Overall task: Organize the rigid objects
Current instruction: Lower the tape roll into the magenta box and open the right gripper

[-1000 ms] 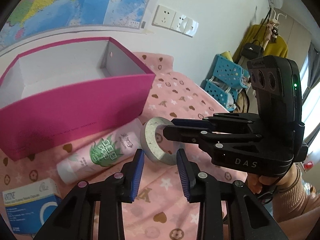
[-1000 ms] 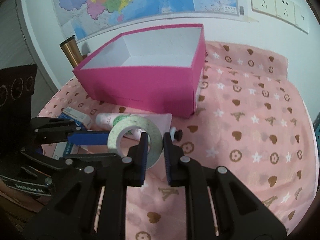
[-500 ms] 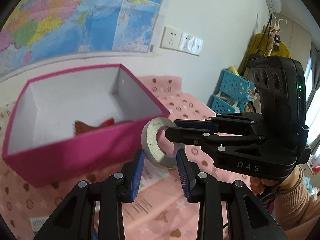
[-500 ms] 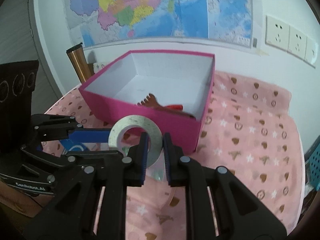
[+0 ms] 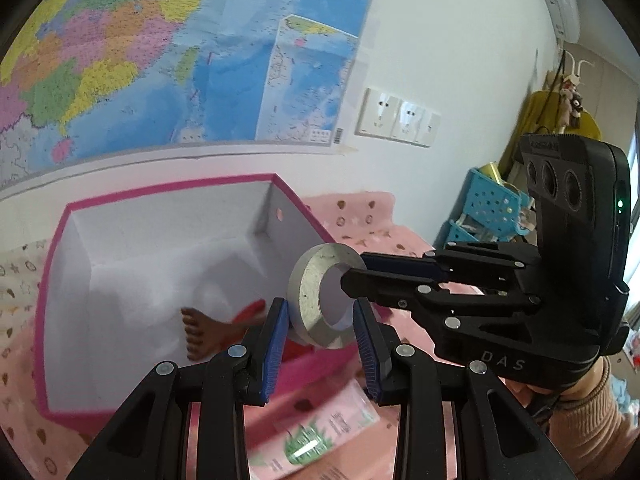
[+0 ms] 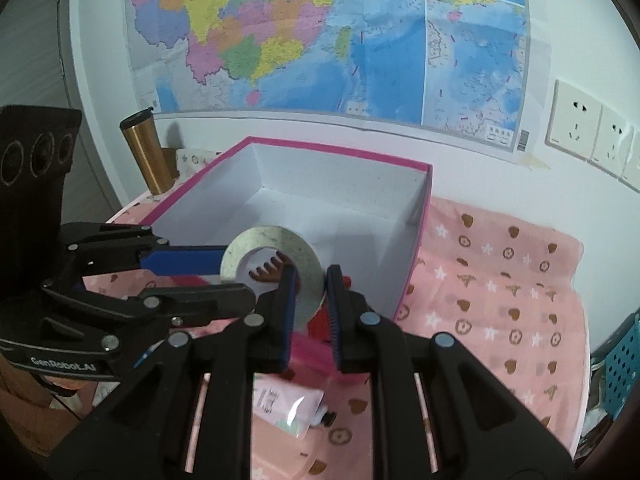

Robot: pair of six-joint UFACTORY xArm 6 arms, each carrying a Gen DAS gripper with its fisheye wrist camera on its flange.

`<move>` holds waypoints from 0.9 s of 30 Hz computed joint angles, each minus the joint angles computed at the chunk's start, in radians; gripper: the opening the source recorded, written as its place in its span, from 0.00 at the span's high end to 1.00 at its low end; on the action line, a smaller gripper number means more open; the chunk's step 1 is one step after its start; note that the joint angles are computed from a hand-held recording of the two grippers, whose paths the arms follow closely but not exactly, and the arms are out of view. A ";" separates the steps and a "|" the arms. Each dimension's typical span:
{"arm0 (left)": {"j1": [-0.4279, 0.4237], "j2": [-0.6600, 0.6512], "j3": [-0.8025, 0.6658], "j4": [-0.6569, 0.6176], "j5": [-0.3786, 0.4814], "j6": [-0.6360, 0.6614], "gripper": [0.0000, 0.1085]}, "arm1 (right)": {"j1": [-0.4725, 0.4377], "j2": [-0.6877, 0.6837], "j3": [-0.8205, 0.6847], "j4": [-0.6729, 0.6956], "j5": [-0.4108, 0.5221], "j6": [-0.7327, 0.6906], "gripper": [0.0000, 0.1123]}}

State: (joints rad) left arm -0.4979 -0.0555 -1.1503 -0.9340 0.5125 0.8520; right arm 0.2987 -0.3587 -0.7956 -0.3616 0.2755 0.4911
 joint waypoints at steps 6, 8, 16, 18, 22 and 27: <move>0.017 0.079 -0.083 0.050 0.025 -0.064 0.69 | -0.018 0.071 -0.055 0.108 0.003 -0.097 0.85; 0.020 0.108 -0.107 0.075 0.031 -0.089 0.69 | -0.022 0.092 -0.069 0.123 0.008 -0.112 0.85; 0.034 0.202 -0.184 0.128 0.092 -0.162 0.70 | -0.030 0.158 -0.100 0.158 0.044 -0.140 0.85; 0.034 0.215 -0.193 0.145 0.098 -0.178 0.71 | -0.032 0.166 -0.104 0.148 0.060 -0.130 0.85; 0.039 0.234 -0.205 0.163 0.115 -0.199 0.71 | -0.032 0.174 -0.113 0.123 0.092 -0.108 0.84; 0.049 0.235 -0.201 0.174 0.118 -0.224 0.71 | -0.031 0.170 -0.123 0.022 0.148 -0.028 0.77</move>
